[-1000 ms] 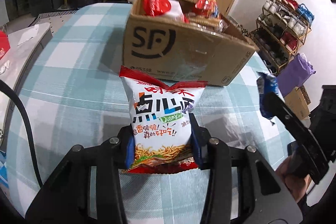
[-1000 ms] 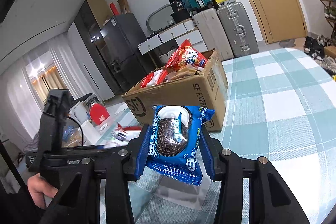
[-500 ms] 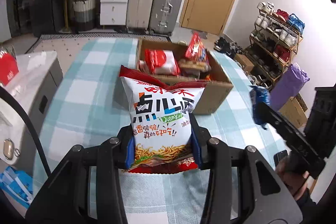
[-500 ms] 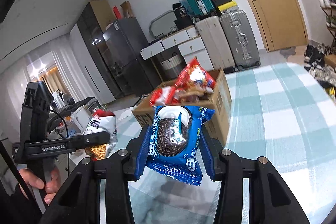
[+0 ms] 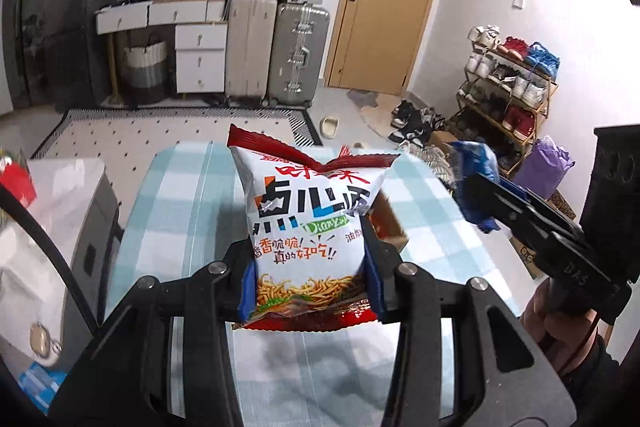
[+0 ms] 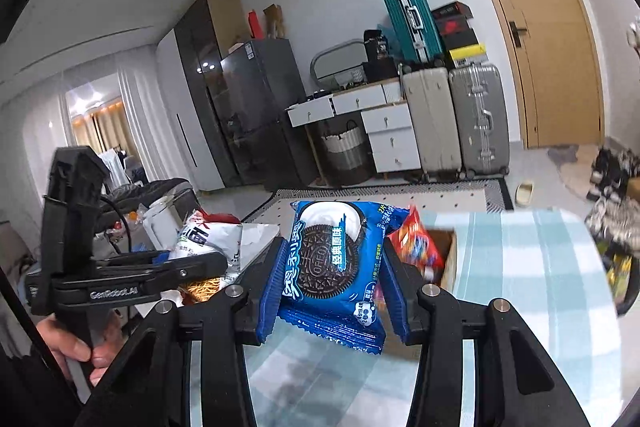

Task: Organize snacks
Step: 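Lift both held packs and carry them over the cardboard box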

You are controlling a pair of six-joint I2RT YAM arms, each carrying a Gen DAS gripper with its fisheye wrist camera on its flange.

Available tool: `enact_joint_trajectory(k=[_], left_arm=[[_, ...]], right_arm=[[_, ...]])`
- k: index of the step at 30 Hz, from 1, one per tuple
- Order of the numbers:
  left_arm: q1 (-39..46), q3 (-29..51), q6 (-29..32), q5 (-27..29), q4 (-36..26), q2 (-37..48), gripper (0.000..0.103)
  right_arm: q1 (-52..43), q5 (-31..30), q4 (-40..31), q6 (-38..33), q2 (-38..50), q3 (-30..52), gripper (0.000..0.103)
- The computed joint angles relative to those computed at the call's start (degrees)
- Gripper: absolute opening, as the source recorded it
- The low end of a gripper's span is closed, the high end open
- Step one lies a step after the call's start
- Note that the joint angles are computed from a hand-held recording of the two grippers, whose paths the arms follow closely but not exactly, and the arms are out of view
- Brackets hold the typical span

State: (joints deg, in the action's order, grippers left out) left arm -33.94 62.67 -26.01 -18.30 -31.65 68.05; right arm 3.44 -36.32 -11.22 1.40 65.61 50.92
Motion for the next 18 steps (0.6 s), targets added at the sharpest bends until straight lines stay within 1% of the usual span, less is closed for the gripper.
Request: enact_joint_trajectory(k=[2,6,11,14,18], left_arm=[[0.66,3.17,0.82,0.12,-1.63,0.59,0.039],[1.33,12.15,3.13,-0.62,-5.49,4.86,0.039],[3.67,23.16,5.22,1.95,-9.95,11.23,0.039],[4.87,29.24,6.28,3.2,-11.12,15.7,0.039],[7.34,37.51,7.4,5.73,-12.25,22.09,0.039]], right_arm=[[0.91,0.97,-1.84,0.34,1.14,3.38,0.045],[1.46,0.88,-6.28,1.57,4.96,11.28,0.045],[2.1,1.62,-11.24,0.56,9.35,19.98,0.045],[2.13,1.7,-13.82,0.81,12.64,25.07,0.045],[2.46,3.31,-14.99,1.4,16.63,29.89,0.045]])
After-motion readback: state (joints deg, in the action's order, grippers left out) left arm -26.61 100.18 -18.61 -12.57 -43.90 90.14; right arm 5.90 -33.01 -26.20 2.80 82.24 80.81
